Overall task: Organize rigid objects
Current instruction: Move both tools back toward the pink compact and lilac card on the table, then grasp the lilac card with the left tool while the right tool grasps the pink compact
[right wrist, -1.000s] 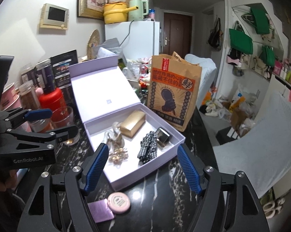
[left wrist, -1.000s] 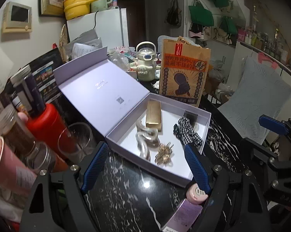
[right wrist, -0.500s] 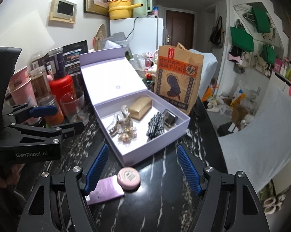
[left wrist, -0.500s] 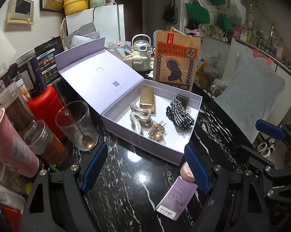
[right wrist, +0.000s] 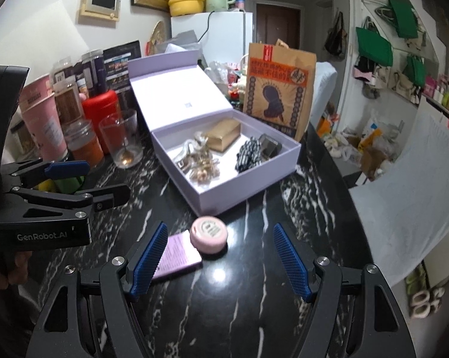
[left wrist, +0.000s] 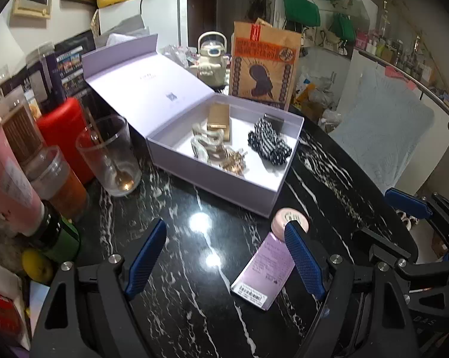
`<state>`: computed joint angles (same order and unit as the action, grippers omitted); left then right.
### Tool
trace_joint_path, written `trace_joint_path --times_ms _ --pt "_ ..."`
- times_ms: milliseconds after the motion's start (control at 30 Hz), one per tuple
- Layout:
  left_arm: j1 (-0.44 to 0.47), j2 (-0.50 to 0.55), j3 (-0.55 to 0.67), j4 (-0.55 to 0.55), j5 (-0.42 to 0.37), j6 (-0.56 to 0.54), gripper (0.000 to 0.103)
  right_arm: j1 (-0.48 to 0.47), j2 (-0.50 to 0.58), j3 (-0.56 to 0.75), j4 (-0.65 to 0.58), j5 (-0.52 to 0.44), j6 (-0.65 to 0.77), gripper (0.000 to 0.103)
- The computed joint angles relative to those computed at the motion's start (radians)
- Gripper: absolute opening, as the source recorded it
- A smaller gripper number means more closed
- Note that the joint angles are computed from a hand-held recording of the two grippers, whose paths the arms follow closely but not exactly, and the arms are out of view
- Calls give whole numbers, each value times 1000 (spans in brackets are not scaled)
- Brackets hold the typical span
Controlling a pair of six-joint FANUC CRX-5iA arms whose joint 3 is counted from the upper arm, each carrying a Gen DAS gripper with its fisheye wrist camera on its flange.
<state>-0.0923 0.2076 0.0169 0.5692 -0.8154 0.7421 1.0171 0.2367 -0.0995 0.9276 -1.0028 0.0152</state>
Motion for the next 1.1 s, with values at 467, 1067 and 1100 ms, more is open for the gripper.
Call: trace_joint_path --times_ms 467,1067,1100 --pt "-1 38 -6 -11 -78 -4 82 -17 -24 -89 -50 106 -54 74" --pt "-5 142 42 18 -198 -3 82 -74 -12 -112 -154 186 20 74" --pt "-6 142 41 12 -201 1 82 -77 -10 -110 -157 188 26 74"
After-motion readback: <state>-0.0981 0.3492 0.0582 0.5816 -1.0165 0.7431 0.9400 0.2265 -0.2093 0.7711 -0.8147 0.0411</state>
